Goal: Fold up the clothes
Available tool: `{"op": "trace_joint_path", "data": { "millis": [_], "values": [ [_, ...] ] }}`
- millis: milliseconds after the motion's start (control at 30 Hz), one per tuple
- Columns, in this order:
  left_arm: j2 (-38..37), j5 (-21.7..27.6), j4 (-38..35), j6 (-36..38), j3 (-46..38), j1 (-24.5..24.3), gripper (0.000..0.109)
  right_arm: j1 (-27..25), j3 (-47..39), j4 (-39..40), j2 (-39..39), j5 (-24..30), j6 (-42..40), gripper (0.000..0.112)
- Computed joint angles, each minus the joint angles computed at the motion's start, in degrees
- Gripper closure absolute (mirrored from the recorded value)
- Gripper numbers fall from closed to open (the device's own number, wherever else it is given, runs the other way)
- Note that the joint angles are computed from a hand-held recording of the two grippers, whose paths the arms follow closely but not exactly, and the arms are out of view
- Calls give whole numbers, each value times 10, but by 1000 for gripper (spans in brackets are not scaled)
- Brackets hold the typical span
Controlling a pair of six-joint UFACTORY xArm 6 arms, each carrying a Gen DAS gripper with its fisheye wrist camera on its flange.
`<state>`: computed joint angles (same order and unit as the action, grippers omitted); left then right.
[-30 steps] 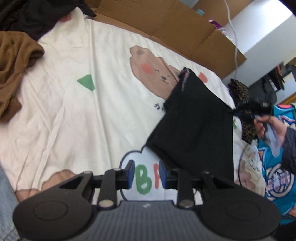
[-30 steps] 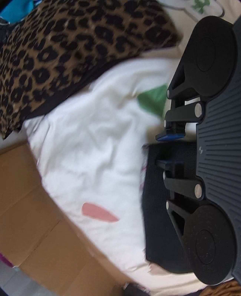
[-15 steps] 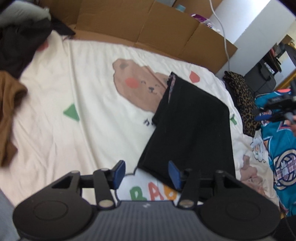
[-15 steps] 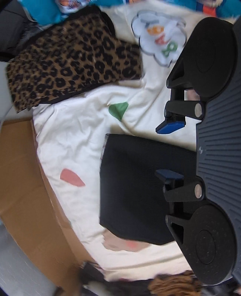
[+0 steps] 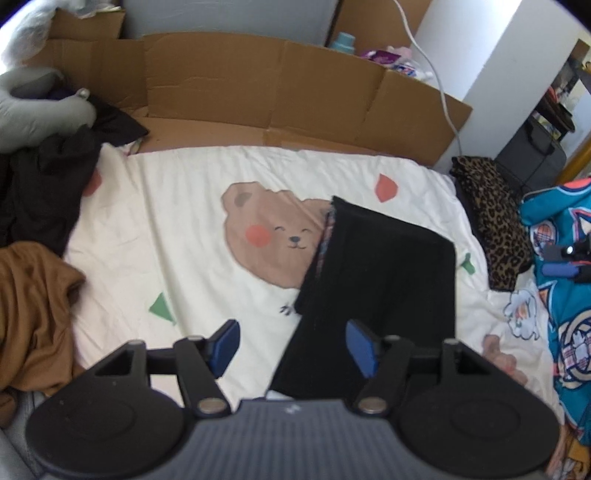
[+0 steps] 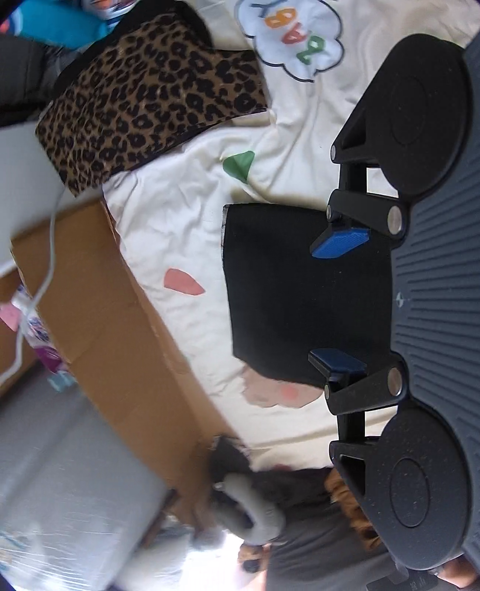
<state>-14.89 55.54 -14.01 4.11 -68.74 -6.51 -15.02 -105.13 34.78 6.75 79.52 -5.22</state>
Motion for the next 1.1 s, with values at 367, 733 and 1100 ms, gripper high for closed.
{"op": "trace_joint_path", "data": {
  "millis": [367,733,1100],
  "values": [
    [144,103,87,-48,-250,-50,34,-19,145,68,-80,-103,4,51],
    [243,122,116,-87,-366,-71,31,-28,229,85,-115,-142,-35,50],
    [257,49,105,-54,-283,-78,31,1,334,129,-132,-262,-73,50]
  ]
}}
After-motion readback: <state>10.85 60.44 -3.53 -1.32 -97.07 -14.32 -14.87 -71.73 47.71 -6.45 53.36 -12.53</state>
